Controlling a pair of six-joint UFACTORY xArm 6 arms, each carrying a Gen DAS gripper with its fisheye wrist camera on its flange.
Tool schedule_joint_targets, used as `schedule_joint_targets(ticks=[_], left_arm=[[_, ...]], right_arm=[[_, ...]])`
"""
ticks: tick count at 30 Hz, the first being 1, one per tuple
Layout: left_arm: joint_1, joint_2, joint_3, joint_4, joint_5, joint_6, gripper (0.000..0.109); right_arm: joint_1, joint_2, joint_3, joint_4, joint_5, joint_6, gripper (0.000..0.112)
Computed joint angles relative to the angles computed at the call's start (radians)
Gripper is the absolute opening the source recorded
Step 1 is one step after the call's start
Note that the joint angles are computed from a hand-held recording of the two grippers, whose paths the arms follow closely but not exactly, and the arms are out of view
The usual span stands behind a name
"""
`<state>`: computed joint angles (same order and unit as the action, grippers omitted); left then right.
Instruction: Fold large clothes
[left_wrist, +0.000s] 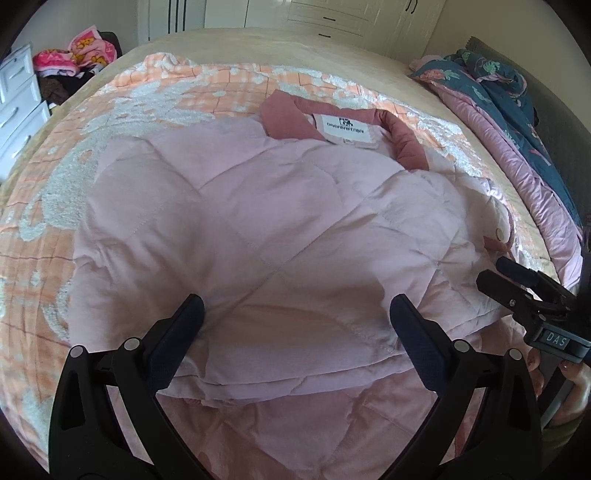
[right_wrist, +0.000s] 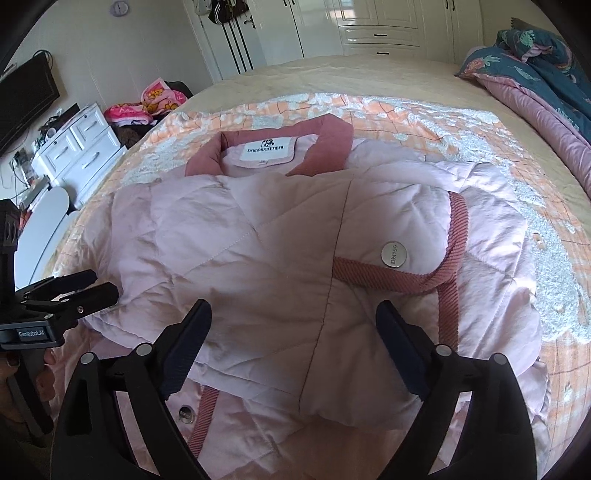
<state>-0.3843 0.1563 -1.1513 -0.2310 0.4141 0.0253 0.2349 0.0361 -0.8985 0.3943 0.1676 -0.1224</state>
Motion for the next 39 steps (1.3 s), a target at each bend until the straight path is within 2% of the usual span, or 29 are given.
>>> schedule_joint_targets(ticks=[14,32,36,39], left_arm=[[-0.005,-0.086,0.037,-0.022,-0.021,-0.03,0.095],[-0.046,-0.233,0.133,0.001,-0.065,-0.038,0.095],[-0.06,-0.278,0.172,0.007,-0.082,-0.035,0.095],[-0.066,-0.315,0.208,0.028,-0.095,-0.052,0.095]], right_arm=[[-0.018,-0.135,0.085,-0.085,-0.043,0.108,0.098],[-0.018,-0.378,0.218,-0.103,-0.051,0.155,0.099],[-0.029,-0.439,0.252,-0.211,-0.056,0.237,0.099],[-0.023,-0.494,0.292,-0.146,-0.061,0.2,0.099]])
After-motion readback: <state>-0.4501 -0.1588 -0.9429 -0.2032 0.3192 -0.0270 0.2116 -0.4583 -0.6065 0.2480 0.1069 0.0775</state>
